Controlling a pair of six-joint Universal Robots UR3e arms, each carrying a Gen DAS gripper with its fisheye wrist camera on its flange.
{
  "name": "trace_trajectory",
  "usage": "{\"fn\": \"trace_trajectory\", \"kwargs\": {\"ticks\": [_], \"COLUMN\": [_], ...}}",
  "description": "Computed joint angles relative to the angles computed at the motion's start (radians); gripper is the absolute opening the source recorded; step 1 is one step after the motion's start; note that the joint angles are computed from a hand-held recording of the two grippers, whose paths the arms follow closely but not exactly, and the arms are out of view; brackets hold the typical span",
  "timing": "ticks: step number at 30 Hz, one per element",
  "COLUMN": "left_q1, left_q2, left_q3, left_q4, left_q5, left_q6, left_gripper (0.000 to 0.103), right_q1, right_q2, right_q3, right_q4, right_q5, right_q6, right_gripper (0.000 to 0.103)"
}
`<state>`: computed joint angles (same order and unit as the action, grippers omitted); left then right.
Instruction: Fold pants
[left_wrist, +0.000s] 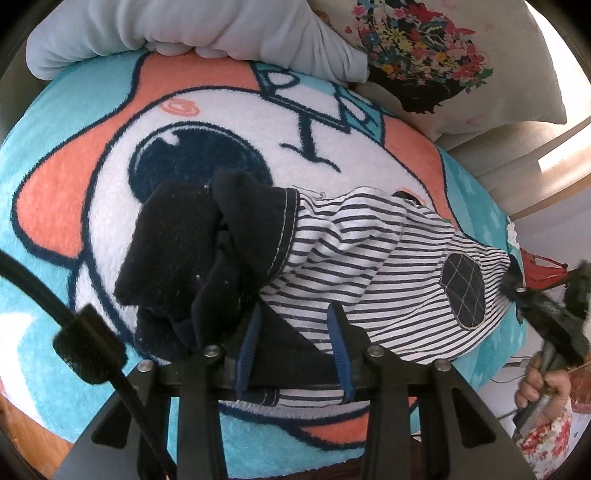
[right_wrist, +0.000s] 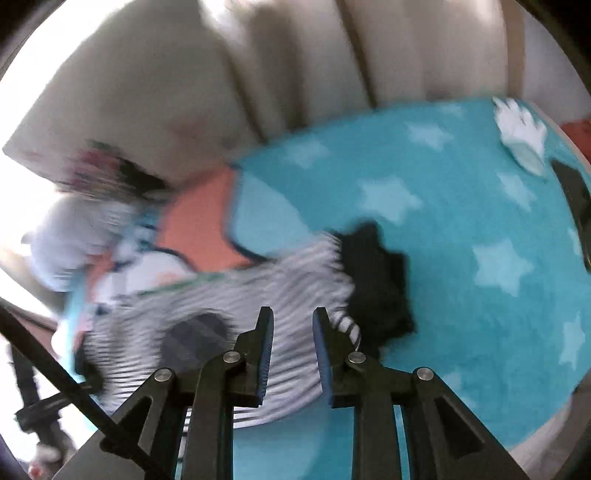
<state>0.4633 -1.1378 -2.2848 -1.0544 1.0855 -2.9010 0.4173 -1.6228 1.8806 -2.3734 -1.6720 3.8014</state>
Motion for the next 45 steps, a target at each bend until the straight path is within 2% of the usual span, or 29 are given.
{"fn": "trace_trajectory", "kwargs": {"ticks": [1,3,5,7,11,14,18,22,26,28,32,36,41,45], "left_q1": [-0.003,-0.002,-0.011,-0.015,0.008,0.071,0.139,0.119,-0.005,-0.098,-0.251,-0.479,-0.664,-0.764], "left_q2": [0.001,0.006,-0.001,-0.006,0.033,0.126,0.256,0.289,0.247,0.181,0.025,-0.276,-0.659,-0.986], "left_q3": [0.002,0.007,0.015,0.020,0.022,0.030,0.067,0.096,0.111,0.128,0.198,0.413,0.795,1.214], "left_q4": [-0.002,-0.016,-0.018,-0.018,-0.062,-0.174,-0.330,-0.355,-0.240,-0.149,-0.034,0.092,0.074,-0.051], "left_q5": [0.001,0.005,0.012,0.015,-0.004,-0.059,-0.118,-0.133,-0.080,-0.032,-0.004,0.065,0.073,0.045], "left_q6": [0.001,0.013,0.020,0.028,0.066,0.141,0.236,0.230,0.118,0.027,-0.121,-0.267,-0.355,-0.383], "left_gripper": [0.036,0.036,0.036,0.037,0.037,0.037,0.038,0.043,0.043,0.043,0.043,0.045,0.045,0.046], "right_q1": [-0.023,-0.072,-0.075,-0.041,0.046,0.113,0.149,0.123,0.040,-0.021,-0.159,-0.252,-0.330,-0.367], "right_q2": [-0.002,-0.059,-0.087,-0.091,-0.102,-0.135,-0.192,-0.272,-0.325,-0.349,-0.406,-0.423,-0.414,-0.404], "right_q3": [0.029,0.129,0.141,0.113,0.049,0.020,0.047,0.138,0.232,0.287,0.399,0.458,0.514,0.527], "right_q4": [0.008,-0.074,-0.077,-0.050,0.028,0.115,0.183,0.173,0.090,0.028,-0.068,-0.117,-0.186,-0.222], "right_q5": [0.006,0.070,0.068,0.024,-0.096,-0.197,-0.244,-0.219,-0.134,-0.063,0.101,0.192,0.321,0.399], "right_q6": [0.016,0.038,0.059,0.089,0.155,0.203,0.257,0.276,0.208,0.150,0.026,-0.084,-0.183,-0.229], "right_gripper": [0.022,0.020,0.020,0.021,0.028,0.041,0.047,0.047,0.050,0.051,0.059,0.065,0.067,0.068]}}
